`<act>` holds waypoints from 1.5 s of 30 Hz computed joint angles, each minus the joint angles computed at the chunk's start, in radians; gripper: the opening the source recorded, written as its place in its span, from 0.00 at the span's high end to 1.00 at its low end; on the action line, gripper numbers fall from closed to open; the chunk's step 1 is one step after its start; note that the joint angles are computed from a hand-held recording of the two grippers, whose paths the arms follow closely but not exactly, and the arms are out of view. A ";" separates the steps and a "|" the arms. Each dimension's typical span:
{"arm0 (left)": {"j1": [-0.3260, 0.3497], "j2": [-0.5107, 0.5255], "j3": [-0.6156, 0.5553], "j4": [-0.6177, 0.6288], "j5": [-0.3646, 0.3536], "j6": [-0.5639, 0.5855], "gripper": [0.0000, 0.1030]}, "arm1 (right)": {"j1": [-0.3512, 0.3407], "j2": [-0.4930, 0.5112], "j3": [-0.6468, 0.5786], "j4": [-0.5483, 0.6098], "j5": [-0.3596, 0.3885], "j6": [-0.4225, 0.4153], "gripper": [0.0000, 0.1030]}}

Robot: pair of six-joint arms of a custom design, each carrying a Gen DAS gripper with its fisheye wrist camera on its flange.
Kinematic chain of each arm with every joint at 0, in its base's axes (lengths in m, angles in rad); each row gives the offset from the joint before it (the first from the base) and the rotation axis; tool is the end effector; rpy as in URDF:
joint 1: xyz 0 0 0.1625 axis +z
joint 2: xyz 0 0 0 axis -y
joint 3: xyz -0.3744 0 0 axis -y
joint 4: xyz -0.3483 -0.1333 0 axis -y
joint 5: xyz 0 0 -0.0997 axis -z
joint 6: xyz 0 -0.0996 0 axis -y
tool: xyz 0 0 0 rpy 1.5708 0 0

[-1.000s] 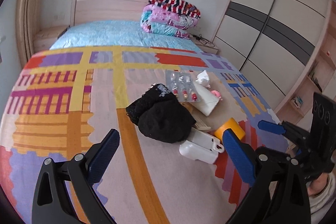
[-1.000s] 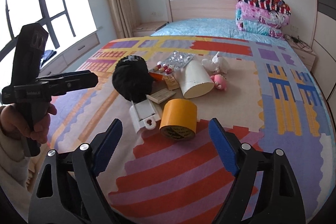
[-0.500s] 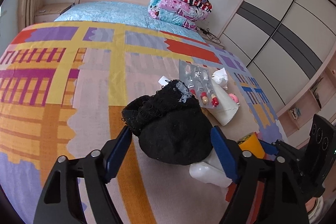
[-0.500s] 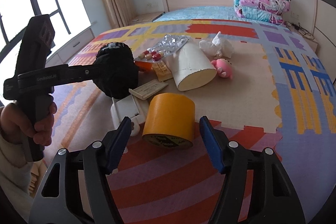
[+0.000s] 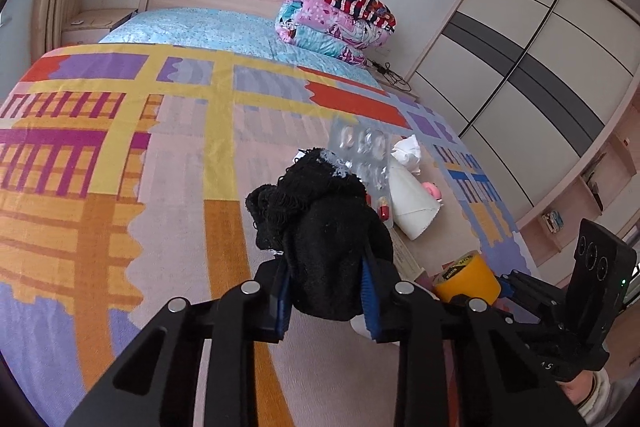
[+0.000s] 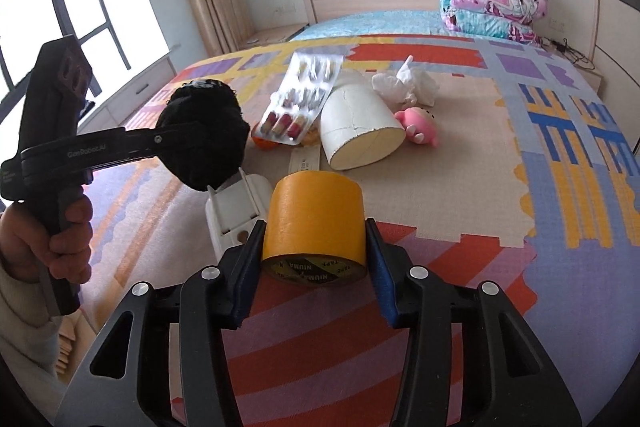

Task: Collect trash
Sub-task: 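Carry the sock and tape roll down into the black trash bin with both tools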

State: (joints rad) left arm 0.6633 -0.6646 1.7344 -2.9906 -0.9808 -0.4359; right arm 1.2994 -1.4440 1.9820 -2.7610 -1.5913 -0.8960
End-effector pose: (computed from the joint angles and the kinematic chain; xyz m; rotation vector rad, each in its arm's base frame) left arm -0.3440 -0.5083 0.0444 0.4993 2.7109 -0.9015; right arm -0.0039 -0.5035 0.3368 0.8115 -2.5436 0.7383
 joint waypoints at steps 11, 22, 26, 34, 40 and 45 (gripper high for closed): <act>-0.085 -0.092 0.130 -0.038 0.055 -0.032 0.74 | 0.000 -0.095 0.066 0.005 0.034 -0.019 0.54; -0.199 -0.174 0.259 -0.004 0.067 -0.079 0.74 | -0.024 -0.239 0.173 0.043 0.067 -0.067 0.54; -0.241 -0.193 0.305 -0.006 0.068 -0.112 0.74 | -0.043 -0.302 0.217 0.076 0.079 -0.099 0.54; -0.332 -0.233 0.382 0.089 0.033 -0.160 0.74 | -0.085 -0.420 0.303 0.149 0.080 -0.184 0.54; -0.377 -0.230 0.440 0.084 -0.023 -0.211 0.74 | -0.135 -0.479 0.362 0.215 0.053 -0.247 0.54; -0.382 -0.203 0.458 0.094 -0.084 -0.230 0.74 | -0.178 -0.486 0.398 0.247 0.019 -0.276 0.54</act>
